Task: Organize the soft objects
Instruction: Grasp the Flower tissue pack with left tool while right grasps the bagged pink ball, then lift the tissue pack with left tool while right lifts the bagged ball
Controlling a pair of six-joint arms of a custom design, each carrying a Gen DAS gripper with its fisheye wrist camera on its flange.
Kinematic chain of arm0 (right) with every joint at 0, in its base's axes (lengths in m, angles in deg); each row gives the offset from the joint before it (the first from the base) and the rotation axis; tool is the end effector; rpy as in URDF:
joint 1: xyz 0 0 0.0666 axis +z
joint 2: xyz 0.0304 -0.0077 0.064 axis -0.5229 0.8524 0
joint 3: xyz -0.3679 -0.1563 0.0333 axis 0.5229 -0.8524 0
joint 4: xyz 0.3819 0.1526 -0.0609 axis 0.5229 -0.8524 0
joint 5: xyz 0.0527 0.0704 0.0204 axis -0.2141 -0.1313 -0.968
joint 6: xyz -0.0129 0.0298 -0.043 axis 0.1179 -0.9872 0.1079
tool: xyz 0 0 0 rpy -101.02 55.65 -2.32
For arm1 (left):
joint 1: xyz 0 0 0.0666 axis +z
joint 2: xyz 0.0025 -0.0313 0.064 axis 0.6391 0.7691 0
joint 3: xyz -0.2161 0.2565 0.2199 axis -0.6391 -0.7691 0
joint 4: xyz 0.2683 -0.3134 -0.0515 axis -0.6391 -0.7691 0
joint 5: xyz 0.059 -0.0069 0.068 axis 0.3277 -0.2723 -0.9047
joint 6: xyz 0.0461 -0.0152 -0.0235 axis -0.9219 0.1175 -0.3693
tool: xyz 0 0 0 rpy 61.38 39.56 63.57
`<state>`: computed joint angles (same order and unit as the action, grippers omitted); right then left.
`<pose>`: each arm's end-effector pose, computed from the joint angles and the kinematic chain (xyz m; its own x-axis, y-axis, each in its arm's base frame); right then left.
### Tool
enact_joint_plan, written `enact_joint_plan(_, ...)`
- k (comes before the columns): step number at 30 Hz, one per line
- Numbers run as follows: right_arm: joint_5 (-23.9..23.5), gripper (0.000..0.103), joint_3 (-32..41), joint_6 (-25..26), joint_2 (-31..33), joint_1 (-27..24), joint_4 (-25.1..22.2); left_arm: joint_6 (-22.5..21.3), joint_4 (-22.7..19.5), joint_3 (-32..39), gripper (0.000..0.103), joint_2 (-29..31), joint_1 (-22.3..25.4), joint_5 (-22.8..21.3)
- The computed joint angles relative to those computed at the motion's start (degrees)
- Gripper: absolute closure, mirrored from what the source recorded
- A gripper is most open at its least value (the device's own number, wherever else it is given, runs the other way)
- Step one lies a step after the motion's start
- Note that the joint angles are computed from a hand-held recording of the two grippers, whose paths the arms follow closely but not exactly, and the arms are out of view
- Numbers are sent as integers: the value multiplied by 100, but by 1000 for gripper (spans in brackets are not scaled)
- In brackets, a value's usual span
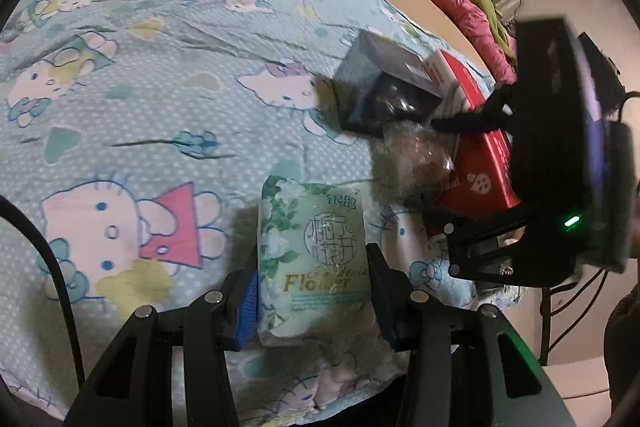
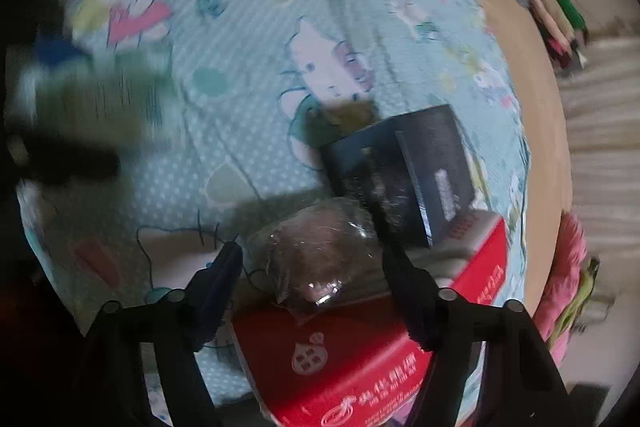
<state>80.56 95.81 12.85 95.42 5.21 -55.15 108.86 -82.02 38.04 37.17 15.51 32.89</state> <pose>0.4358 0.3125 0.3616 0.0538 -0.9975 0.0457 -0.8979 -0.0684 -0.4349 0.3277 -0.1499 0.3691 -0.8252 -0.4541 -0.3359 -0.2827 0.8469 -0.4504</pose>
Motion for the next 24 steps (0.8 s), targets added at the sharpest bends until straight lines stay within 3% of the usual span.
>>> enact_joint_plan(4,411,41,-278,493,-21,77,483,63,18,-73,55,-86,87,41)
enact_joint_plan(10,459,46,-235,398,84,73,460,61,-19,-75,55,-129,58,-9)
enact_joint_plan(18,-737,53,174,-823,92,-156,-177,69,-164,-3,55,-148,-36,-168)
enact_joint_plan(24,-1370,53,55,-1693,-254,-188,-343,120,-328,61,55,-251,-109,-382)
